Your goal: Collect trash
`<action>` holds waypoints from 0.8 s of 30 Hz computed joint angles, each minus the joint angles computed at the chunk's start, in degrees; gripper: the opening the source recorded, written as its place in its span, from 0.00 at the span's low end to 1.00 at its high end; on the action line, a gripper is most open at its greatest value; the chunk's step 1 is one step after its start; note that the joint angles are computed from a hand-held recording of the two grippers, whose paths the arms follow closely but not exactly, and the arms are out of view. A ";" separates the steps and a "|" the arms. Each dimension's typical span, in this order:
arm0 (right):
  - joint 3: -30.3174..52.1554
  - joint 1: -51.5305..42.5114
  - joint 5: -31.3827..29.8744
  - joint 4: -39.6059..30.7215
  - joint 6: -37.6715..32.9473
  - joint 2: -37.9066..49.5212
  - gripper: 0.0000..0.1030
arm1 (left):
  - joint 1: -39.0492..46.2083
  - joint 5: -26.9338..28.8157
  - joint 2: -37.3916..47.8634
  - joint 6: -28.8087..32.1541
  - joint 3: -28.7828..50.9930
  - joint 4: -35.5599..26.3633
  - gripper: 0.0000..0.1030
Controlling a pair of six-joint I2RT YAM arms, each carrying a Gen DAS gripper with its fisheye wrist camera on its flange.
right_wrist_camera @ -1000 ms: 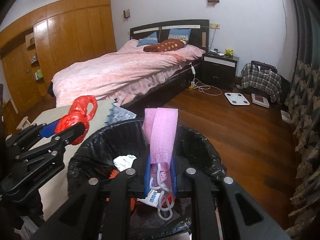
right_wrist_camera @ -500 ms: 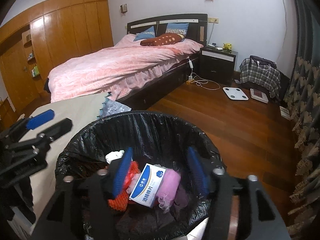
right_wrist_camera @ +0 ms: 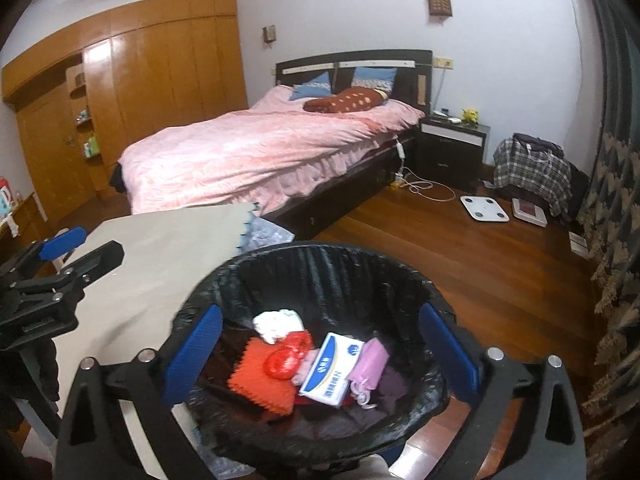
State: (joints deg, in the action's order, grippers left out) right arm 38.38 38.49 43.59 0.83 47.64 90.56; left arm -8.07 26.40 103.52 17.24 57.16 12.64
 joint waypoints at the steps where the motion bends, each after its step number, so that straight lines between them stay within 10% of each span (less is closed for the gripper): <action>1: 0.51 0.96 0.43 -0.69 0.44 0.08 0.94 | 0.61 0.30 -0.72 0.17 -0.49 -0.29 0.91; 24: 12.26 15.45 9.15 -17.53 8.27 0.14 0.94 | 11.75 5.20 -17.00 3.13 -9.93 -6.19 0.92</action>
State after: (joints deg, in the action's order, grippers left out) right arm 50.64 53.94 52.74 -16.70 55.92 90.69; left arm 3.67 31.60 86.53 20.37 47.24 6.44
